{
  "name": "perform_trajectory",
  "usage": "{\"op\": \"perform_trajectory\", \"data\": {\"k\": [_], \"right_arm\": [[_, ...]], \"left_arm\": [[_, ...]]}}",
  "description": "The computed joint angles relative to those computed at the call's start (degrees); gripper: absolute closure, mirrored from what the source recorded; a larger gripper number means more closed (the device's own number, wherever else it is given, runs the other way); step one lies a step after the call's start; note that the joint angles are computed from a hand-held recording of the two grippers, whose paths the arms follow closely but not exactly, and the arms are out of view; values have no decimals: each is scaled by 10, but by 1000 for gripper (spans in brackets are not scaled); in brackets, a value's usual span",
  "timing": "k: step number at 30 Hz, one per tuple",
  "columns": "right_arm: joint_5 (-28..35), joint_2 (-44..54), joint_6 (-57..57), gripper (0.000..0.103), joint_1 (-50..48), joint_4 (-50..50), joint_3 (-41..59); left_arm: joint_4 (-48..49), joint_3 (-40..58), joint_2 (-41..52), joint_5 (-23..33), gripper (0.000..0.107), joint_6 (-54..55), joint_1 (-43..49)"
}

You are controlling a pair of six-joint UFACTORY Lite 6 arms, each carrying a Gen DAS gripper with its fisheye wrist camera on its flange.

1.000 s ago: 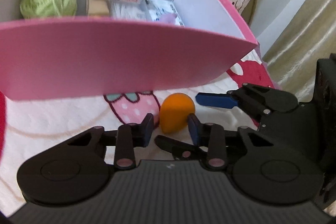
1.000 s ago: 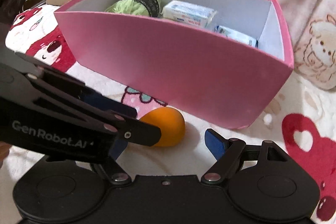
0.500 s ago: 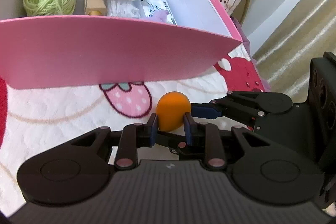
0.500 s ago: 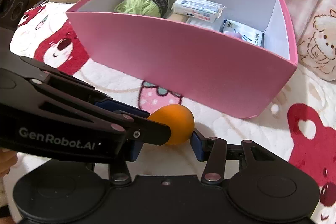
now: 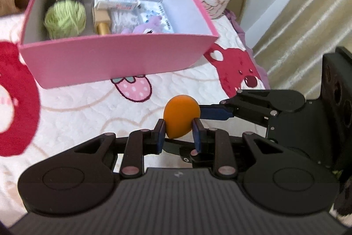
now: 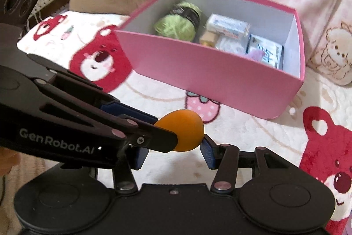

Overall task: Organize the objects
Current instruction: 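Carry the orange sponge with the left tool into the pink box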

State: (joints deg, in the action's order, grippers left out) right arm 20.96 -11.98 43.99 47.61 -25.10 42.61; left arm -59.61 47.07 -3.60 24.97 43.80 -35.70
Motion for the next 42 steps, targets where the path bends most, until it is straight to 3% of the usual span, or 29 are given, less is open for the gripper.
{"op": "perform_trajectory", "data": {"k": [9, 17, 23, 29, 42], "right_arm": [[118, -58, 97, 47, 114, -79, 51], [217, -25, 80, 47, 151, -93, 196], [238, 27, 17, 47, 109, -60, 305], [233, 87, -76, 47, 19, 1, 405], [139, 304, -349, 47, -193, 208, 523]], "left_arm": [[231, 2, -150, 69, 83, -214, -13], [311, 132, -165, 173, 83, -287, 18], [327, 283, -76, 239, 82, -308, 47], [315, 448, 58, 259, 82, -310, 67], [234, 623, 348, 171, 82, -274, 87]]}}
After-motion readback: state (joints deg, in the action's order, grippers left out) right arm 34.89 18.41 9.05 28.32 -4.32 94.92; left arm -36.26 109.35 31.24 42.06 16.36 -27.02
